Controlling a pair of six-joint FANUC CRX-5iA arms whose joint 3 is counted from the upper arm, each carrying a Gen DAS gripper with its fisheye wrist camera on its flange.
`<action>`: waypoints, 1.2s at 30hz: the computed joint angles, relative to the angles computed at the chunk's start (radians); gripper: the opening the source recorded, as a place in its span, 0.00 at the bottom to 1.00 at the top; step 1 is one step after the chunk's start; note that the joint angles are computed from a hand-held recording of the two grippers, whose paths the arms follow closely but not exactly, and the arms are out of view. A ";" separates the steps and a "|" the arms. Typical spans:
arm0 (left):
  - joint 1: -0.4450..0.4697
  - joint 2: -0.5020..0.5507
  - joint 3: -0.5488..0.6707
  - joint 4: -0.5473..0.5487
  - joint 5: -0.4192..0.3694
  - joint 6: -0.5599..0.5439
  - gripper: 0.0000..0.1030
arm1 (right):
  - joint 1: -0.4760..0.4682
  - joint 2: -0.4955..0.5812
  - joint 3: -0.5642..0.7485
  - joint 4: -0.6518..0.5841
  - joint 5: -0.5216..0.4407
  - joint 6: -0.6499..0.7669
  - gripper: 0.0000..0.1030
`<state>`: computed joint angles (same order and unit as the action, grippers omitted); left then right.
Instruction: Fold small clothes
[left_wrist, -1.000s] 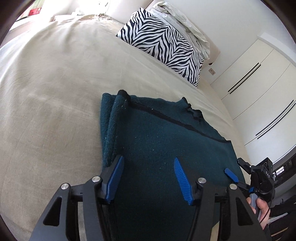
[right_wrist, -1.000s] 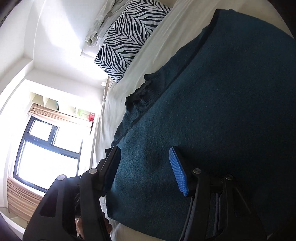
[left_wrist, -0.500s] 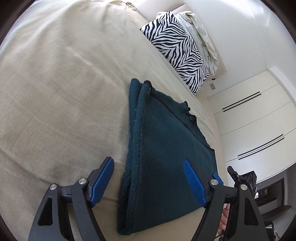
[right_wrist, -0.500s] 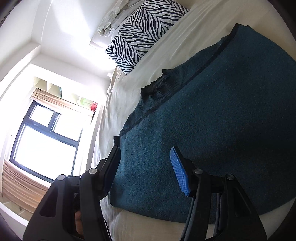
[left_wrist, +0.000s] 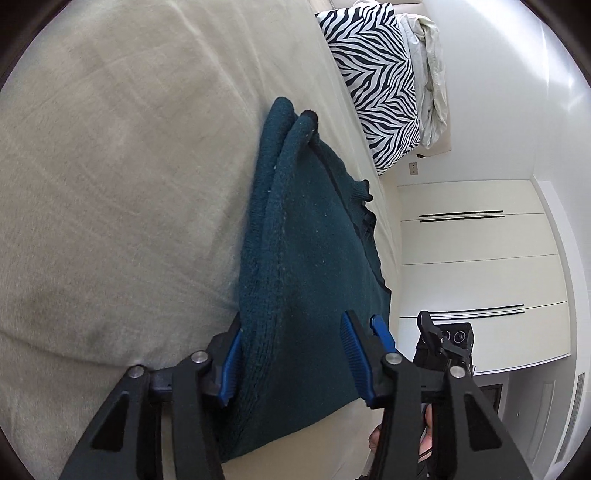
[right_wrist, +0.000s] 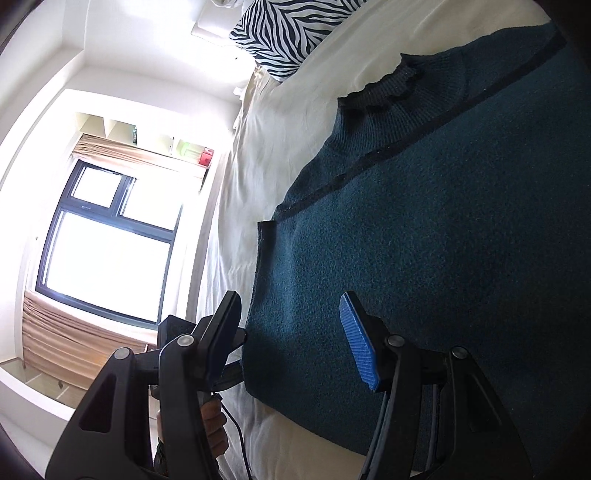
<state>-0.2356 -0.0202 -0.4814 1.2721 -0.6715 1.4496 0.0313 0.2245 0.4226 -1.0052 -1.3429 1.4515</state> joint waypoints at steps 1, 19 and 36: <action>0.003 0.001 -0.004 0.006 -0.005 -0.004 0.37 | 0.007 0.013 0.014 -0.007 -0.008 -0.002 0.54; -0.033 0.003 0.071 -0.057 0.041 0.033 0.13 | 0.064 0.091 0.053 0.028 0.004 -0.020 0.51; -0.274 0.419 0.609 -0.225 -0.014 0.131 0.13 | -0.302 0.139 0.069 -0.305 -0.113 -0.043 0.68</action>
<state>-0.5093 0.3986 0.1273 1.0476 -0.6857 1.5807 -0.2702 0.3635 0.4914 -1.3098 -1.4564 1.4087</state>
